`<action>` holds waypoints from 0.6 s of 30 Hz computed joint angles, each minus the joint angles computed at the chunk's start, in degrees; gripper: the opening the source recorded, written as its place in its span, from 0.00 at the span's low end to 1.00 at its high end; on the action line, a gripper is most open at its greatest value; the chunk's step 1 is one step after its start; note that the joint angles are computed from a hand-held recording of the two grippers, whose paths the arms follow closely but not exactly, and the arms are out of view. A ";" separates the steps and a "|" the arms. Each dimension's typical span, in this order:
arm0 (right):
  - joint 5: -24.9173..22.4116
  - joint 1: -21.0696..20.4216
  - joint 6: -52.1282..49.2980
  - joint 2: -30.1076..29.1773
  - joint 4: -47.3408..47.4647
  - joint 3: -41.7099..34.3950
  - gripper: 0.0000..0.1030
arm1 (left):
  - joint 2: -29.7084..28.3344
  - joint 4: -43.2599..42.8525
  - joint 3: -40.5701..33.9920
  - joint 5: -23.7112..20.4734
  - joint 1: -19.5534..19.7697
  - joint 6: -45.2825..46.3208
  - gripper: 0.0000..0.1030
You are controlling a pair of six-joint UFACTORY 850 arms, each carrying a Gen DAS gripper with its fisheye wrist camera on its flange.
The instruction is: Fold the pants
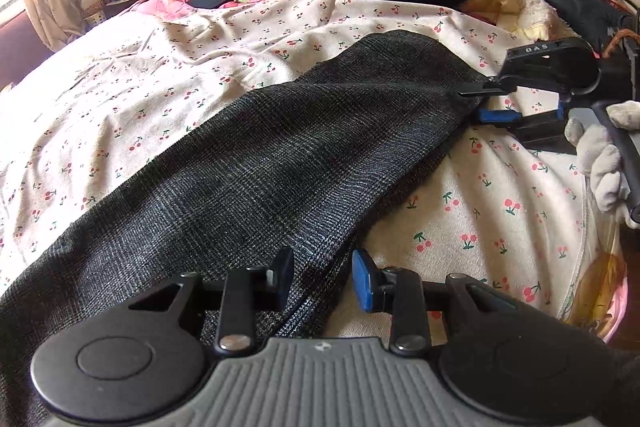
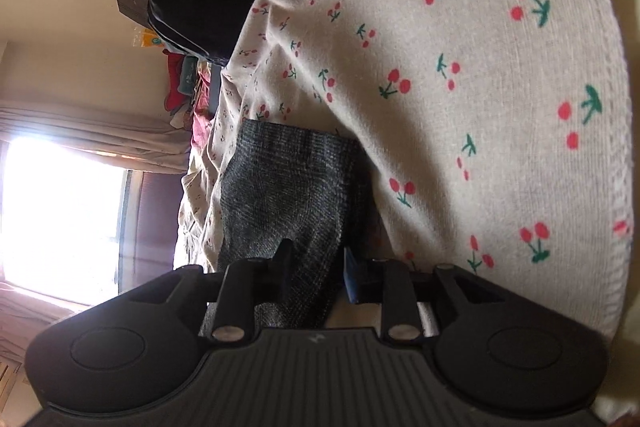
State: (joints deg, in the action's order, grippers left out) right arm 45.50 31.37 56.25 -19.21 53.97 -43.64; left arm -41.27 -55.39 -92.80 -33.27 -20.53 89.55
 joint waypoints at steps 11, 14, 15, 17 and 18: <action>1.24 -0.35 -2.47 -3.28 5.38 -3.91 0.40 | -1.38 -1.66 -1.62 -1.08 -0.03 -0.08 0.45; 2.22 -1.06 -2.38 -4.70 4.25 -4.94 0.36 | -1.91 -1.85 -2.46 -1.27 -0.07 -0.73 0.45; 2.80 -0.56 -2.09 -4.33 4.24 -4.59 0.34 | -1.98 -2.30 -2.60 -1.31 0.00 -0.41 0.45; 5.38 0.49 1.20 -3.65 1.36 -2.73 0.32 | -2.32 -2.77 -3.03 -1.64 0.10 0.31 0.45; 6.88 1.00 1.01 -4.01 1.70 -2.52 0.29 | -2.56 -2.67 -3.31 -1.51 0.03 0.52 0.45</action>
